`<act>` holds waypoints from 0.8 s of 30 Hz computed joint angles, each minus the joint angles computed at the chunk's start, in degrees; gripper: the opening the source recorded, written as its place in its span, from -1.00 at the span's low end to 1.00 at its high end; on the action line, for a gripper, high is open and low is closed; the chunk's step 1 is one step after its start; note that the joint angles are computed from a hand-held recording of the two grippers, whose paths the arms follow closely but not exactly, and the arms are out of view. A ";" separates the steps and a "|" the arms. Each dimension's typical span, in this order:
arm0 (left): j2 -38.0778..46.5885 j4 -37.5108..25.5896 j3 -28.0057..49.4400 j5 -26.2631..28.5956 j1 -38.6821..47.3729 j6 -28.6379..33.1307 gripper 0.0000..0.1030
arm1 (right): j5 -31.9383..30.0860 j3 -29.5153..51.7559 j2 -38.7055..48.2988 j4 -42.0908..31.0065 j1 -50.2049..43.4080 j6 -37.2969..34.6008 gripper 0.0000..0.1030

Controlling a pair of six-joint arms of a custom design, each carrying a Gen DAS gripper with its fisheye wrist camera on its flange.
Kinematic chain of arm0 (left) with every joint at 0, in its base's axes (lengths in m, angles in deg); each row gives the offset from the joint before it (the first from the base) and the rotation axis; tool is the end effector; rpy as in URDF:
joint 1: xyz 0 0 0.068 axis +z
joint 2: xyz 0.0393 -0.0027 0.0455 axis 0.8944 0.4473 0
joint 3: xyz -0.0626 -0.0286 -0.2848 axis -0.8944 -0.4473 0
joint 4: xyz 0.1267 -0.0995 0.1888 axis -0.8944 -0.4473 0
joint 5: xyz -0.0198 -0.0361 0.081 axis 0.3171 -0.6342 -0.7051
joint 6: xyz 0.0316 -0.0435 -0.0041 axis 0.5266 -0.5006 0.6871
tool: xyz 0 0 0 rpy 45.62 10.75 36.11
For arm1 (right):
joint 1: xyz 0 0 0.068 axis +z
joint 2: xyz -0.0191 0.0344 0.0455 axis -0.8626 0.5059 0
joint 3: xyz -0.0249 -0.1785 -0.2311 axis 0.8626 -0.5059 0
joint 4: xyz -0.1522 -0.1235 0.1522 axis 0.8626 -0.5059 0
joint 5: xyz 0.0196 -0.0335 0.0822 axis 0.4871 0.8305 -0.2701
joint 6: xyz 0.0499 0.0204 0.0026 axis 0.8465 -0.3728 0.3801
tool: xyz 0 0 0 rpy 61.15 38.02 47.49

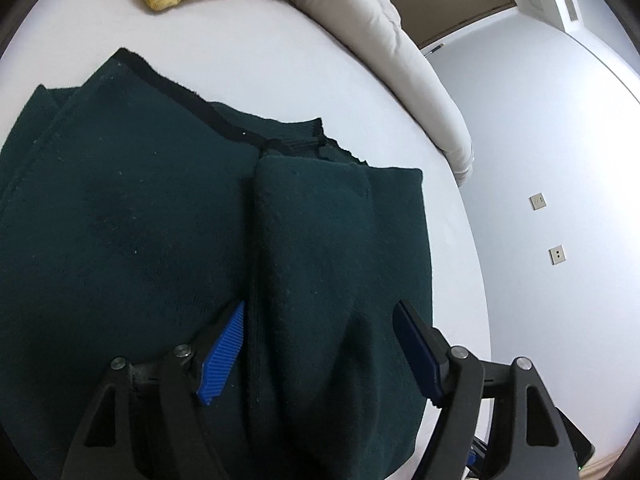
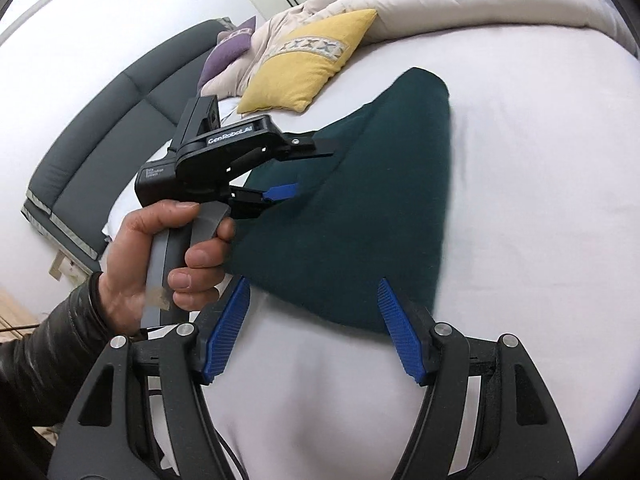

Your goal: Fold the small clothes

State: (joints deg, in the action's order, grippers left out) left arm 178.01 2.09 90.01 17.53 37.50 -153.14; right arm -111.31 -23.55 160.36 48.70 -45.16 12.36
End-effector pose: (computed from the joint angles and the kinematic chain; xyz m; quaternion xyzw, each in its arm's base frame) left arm 0.2593 -0.1282 0.1877 -0.2857 0.8627 -0.3126 0.2764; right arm 0.3039 0.1041 0.1359 -0.3008 0.8490 0.3711 0.2260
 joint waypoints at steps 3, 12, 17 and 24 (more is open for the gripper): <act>0.27 -1.59 0.61 0.39 0.71 0.49 0.10 | -0.54 0.74 1.83 3.09 -0.39 2.68 0.26; -2.49 -0.26 -2.41 2.24 2.59 1.13 -0.70 | 7.58 -2.56 1.28 12.64 -0.75 12.07 0.26; -10.04 -5.27 -3.51 4.60 6.08 5.60 -0.73 | 15.69 -0.06 2.55 13.75 2.30 14.02 0.26; -24.54 -17.92 -7.42 11.05 20.48 14.22 -0.73 | 23.58 6.36 7.83 12.62 12.99 13.51 0.26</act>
